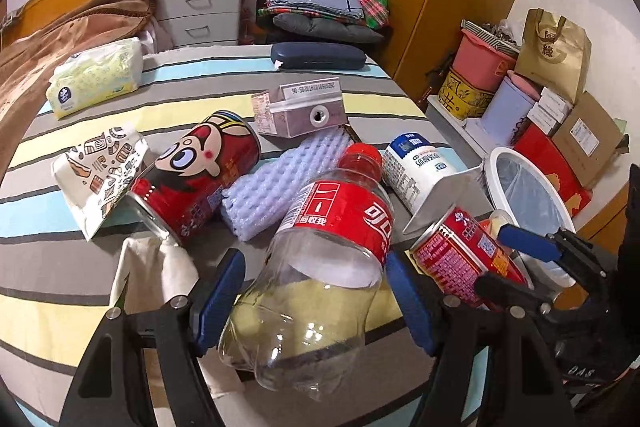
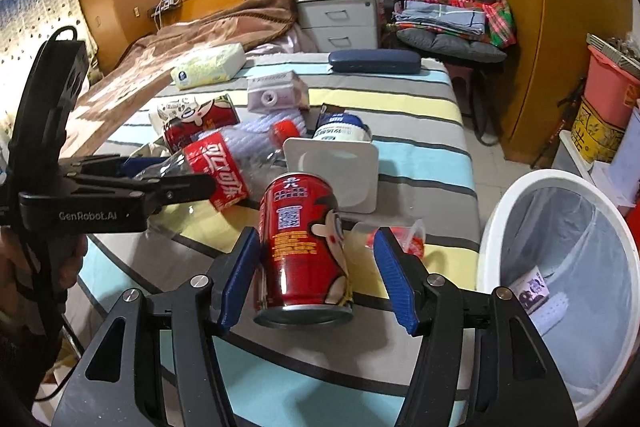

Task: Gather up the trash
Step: 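Grasp the red Coca-Cola bottle with the left gripper while the right grasps the red can, then carry the red bottle and red can over the white trash bin with both grippers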

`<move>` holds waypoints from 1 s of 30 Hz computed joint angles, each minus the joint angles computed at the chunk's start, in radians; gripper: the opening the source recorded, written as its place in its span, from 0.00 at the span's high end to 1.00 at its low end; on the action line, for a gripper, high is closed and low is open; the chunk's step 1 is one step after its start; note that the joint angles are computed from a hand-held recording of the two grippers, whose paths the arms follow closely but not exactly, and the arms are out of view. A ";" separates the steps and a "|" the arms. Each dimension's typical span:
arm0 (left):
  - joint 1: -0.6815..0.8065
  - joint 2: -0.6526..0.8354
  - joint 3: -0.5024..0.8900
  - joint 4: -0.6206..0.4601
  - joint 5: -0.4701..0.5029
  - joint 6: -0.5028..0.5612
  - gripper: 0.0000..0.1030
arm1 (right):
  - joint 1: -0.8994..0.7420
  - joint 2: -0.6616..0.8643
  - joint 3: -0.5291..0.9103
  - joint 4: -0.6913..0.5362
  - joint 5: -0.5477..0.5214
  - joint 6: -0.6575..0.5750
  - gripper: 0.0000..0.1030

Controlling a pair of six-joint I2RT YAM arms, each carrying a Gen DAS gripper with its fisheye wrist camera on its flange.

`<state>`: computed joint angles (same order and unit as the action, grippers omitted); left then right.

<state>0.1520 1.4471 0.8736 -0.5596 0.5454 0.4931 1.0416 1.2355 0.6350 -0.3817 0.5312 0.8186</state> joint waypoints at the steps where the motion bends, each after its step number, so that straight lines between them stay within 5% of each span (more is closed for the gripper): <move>1: 0.000 0.004 0.003 -0.001 0.001 -0.001 0.29 | -0.006 0.007 0.002 0.006 -0.011 -0.009 0.39; 12: 0.022 0.009 0.008 -0.029 0.025 0.018 0.31 | -0.044 0.085 0.046 -0.008 -0.070 -0.046 0.39; 16: 0.022 0.028 0.030 -0.047 0.026 0.007 0.30 | -0.017 0.089 0.046 -0.023 -0.035 -0.022 0.47; 30: -0.071 0.101 0.069 -0.038 -0.037 -0.021 0.30 | -0.002 0.043 0.017 -0.053 -0.021 0.047 0.47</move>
<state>0.0806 1.5480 0.9426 -0.5973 0.5086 0.4720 1.0392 1.2789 0.6518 -0.4352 0.5105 0.8660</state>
